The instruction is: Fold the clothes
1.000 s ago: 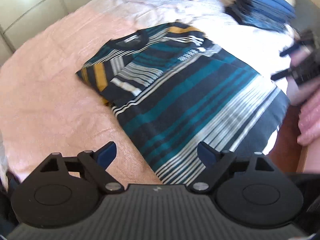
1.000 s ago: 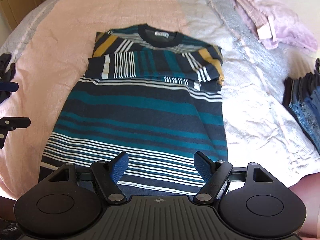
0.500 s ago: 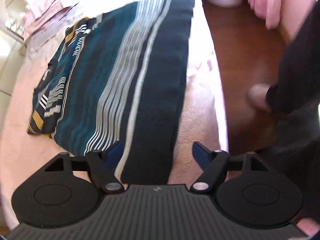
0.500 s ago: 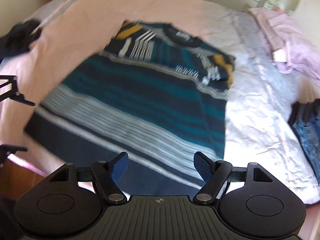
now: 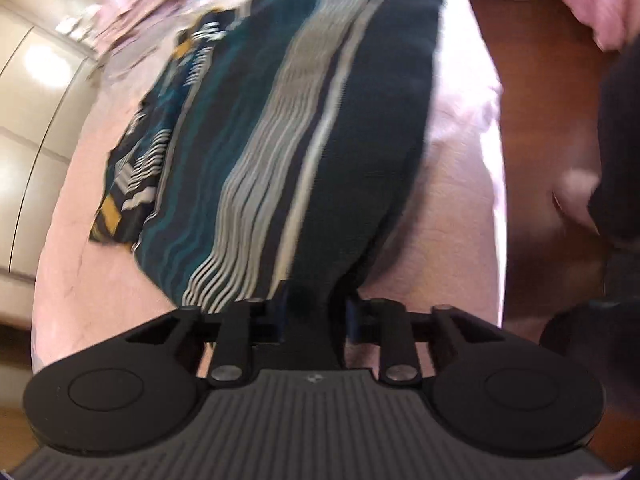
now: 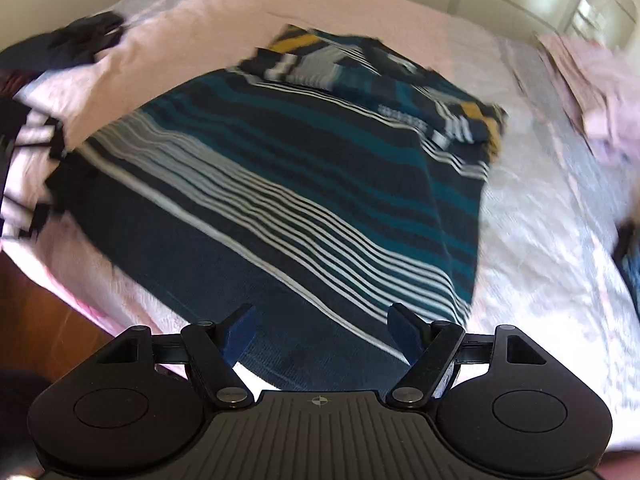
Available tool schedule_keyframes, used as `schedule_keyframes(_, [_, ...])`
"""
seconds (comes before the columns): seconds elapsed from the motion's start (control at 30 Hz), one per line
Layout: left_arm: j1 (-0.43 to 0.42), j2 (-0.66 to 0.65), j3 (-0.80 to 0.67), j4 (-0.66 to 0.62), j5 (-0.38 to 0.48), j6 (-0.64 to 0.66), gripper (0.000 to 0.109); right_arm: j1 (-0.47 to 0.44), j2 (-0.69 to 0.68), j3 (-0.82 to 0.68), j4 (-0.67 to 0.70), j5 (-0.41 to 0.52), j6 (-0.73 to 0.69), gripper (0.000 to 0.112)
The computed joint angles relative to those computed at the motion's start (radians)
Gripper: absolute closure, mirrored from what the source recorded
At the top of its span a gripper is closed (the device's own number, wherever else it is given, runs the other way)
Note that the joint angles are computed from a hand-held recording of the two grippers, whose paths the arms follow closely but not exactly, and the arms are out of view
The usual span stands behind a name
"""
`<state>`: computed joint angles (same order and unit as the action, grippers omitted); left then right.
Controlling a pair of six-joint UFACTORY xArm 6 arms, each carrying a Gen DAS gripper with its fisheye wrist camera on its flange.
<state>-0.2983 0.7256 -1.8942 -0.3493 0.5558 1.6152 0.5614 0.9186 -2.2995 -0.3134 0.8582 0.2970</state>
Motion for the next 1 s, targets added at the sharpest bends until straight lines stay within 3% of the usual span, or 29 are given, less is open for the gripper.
schedule_keyframes(0.17, [0.021,0.006,-0.002,-0.14,-0.02,-0.053,0.097,0.012,-0.1,0.289,-0.116,-0.305,-0.139,0.037])
schedule_keyframes(0.27, [0.025,0.003,0.026,-0.276,-0.048,0.044,0.1,0.02,-0.115,0.387,-0.249,-0.456,-0.139,0.037])
schedule_keyframes(0.43, [0.036,0.018,0.023,-0.433,-0.044,0.183,0.101,0.022,-0.041,0.365,-0.643,-0.591,0.173,0.037])
schedule_keyframes(0.57, [0.037,0.01,0.047,-0.583,-0.07,0.349,0.101,0.031,0.063,0.231,-0.997,-0.667,0.477,0.037])
schedule_keyframes(0.7, [0.027,-0.028,0.125,-0.821,-0.138,0.617,0.101,0.07,0.218,0.008,-1.263,-0.609,0.652,0.037])
schedule_keyframes(0.77, [0.017,-0.05,0.17,-0.937,-0.187,0.737,0.101,0.087,0.224,0.006,-1.399,-0.537,0.781,0.037])
schedule_keyframes(0.83, [0.008,-0.069,0.205,-1.068,-0.229,0.87,0.101,0.104,0.217,0.03,-1.497,-0.458,0.874,0.038])
schedule_keyframes(1.0, [-0.02,-0.089,0.233,-1.323,-0.31,1.18,0.101,0.128,0.042,0.319,-1.477,-0.24,0.866,0.049])
